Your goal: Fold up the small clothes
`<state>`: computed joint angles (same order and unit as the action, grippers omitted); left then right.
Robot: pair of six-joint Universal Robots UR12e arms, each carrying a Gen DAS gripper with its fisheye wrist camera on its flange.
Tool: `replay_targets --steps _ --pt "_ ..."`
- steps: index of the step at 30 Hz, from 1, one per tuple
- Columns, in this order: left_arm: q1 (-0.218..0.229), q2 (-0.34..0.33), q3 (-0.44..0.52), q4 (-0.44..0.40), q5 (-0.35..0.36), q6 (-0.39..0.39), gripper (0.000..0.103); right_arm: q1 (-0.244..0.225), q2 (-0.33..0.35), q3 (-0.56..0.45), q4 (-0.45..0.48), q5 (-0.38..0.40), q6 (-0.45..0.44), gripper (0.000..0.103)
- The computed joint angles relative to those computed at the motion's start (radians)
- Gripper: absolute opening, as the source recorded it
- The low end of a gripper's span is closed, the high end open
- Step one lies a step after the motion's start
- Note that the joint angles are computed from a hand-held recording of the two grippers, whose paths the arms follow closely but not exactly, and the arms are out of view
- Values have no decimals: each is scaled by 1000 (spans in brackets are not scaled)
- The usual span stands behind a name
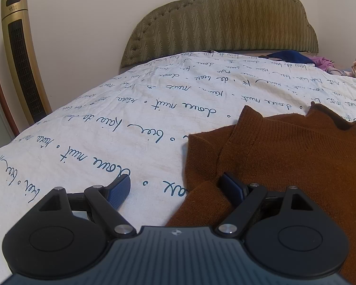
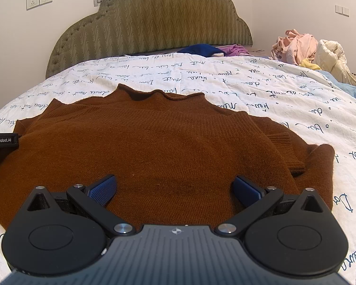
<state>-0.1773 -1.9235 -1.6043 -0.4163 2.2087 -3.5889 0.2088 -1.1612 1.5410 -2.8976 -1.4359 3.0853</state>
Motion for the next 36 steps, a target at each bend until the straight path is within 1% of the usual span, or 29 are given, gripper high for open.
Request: replay_targets --steps 8,15,22,24,26,27,30,33,36 --pt "-1 0 0 -2 7 0 84 8 3 -3 5 -20 -14 103" --pt "3 3 1 -6 -6 1 84 9 3 -3 4 -25 -15 103" --pt "13 35 -12 -2 -42 79 84 10 -5 3 -3 -28 -17 103" --pt "21 50 -16 -28 -66 88 84 11 -11 9 -11 -26 -4 103" --pt "32 68 -18 -63 -106 84 84 12 -18 13 -14 -4 14 103" --pt "36 74 -14 -85 -115 83 84 13 -22 15 -15 11 16 103" --pt "43 87 -7 -132 -135 77 84 24 -32 20 -25 33 -3 103" --pt "48 96 -6 -157 -151 57 84 38 -41 15 -7 49 -37 103" --pt "50 98 -6 -171 -150 50 84 51 -47 13 2 58 -67 103"
